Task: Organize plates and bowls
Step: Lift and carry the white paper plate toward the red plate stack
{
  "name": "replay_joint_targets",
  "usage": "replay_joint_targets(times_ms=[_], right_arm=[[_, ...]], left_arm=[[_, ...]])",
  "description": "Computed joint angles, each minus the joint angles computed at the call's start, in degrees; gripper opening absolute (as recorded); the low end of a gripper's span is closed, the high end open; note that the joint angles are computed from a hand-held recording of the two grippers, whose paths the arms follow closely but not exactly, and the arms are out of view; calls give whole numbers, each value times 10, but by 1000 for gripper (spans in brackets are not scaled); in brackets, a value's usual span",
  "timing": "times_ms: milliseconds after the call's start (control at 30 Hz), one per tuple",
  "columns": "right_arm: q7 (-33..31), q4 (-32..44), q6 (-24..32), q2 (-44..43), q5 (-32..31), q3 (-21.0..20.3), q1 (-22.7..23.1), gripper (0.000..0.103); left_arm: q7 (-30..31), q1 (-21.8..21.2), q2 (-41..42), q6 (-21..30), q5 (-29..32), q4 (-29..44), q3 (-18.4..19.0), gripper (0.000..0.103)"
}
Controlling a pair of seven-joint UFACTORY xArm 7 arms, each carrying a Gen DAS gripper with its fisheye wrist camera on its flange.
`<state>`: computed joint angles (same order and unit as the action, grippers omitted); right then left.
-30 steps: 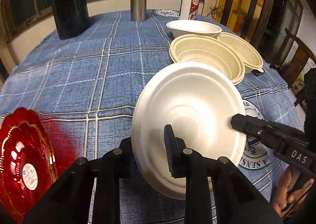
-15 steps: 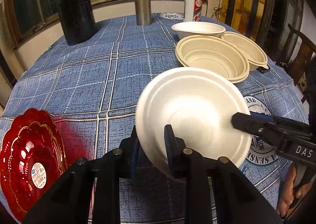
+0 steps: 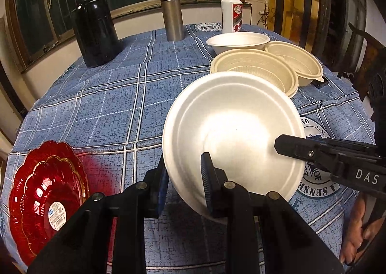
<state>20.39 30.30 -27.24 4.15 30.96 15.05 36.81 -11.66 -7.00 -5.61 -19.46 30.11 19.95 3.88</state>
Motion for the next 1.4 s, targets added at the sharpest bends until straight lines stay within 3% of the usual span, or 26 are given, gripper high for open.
replay_joint_targets(times_ms=[567,800,1033,1400], right_arm=[[-57,3,-24,-1,43,6,16,13],[-160,25,-26,2,154,12,48,13],[-247,51,-33,10,250,22,74,13],[-312,79,-28,13,310,27,83,13]], left_arm=[[21,-10,-28,-5,-16,-26,13,22],[51,-7,-41,-9,-55,-39,1,22],[59,-14,-47,-18,-63,-48,13,22],[71,-7,-67,-37,-70,-67,18,22]])
